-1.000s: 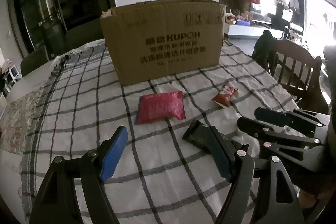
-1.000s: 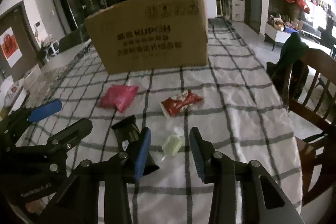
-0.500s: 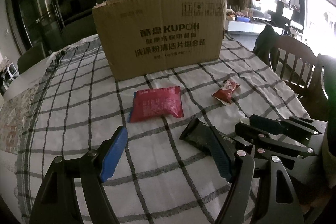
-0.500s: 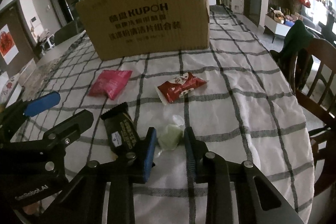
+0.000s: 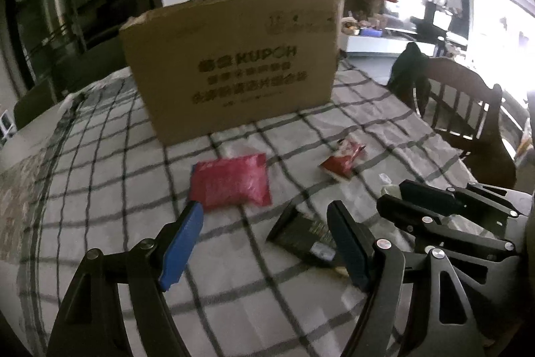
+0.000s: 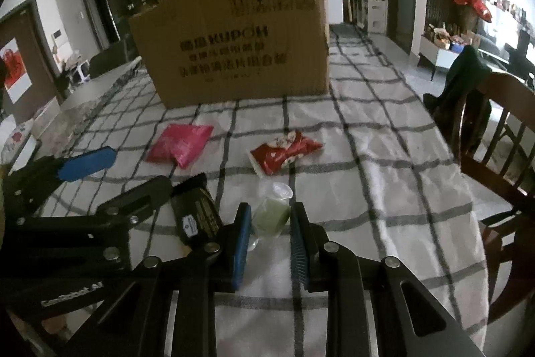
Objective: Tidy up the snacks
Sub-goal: 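Grasp the red-and-white candy with the left gripper while the right gripper grasps the pale green item, then carry both items over the cardboard box and lower them inside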
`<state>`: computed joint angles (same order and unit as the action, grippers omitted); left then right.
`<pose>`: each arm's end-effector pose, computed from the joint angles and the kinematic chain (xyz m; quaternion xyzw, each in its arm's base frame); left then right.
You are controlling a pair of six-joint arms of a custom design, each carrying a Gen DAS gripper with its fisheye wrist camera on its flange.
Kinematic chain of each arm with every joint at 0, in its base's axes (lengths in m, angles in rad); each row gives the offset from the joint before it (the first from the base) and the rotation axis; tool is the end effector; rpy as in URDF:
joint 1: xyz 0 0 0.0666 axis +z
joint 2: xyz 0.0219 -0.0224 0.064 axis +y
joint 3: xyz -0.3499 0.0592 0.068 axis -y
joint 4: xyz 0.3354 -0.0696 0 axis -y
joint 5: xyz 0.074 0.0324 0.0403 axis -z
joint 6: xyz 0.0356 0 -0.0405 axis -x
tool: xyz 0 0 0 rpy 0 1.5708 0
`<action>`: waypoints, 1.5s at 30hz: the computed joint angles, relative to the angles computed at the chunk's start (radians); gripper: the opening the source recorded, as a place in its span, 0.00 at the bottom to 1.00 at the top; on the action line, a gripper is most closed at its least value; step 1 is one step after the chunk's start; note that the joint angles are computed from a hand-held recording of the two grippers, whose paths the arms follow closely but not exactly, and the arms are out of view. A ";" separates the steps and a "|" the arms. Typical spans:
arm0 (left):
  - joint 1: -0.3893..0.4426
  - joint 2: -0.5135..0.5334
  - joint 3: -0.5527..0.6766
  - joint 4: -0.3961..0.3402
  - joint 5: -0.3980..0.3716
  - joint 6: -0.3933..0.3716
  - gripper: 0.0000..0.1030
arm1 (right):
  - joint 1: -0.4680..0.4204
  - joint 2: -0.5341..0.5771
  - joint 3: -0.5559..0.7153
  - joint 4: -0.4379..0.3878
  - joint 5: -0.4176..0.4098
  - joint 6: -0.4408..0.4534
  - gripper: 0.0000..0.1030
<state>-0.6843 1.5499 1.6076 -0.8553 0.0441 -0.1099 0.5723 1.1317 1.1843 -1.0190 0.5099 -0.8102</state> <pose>0.3814 -0.3137 0.4226 0.3658 0.8507 -0.1264 0.3557 0.2864 0.1633 0.4073 0.1842 0.9084 -0.0019 0.3754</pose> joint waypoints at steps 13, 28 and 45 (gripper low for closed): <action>-0.027 0.149 0.183 -0.051 0.172 -0.198 0.68 | -0.060 -0.046 -0.017 -0.039 0.049 -0.052 0.25; -0.060 0.303 0.369 -0.197 0.206 -0.207 0.46 | -0.132 -0.071 -0.031 -0.022 0.049 -0.039 0.25; -0.050 0.300 0.380 -0.217 0.242 -0.149 0.22 | -0.143 -0.068 -0.031 0.013 0.030 -0.021 0.25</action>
<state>-0.7339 1.8504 1.9874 -1.0721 0.2866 -0.2584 0.4297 1.0637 1.1529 -1.0064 0.5401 -0.8312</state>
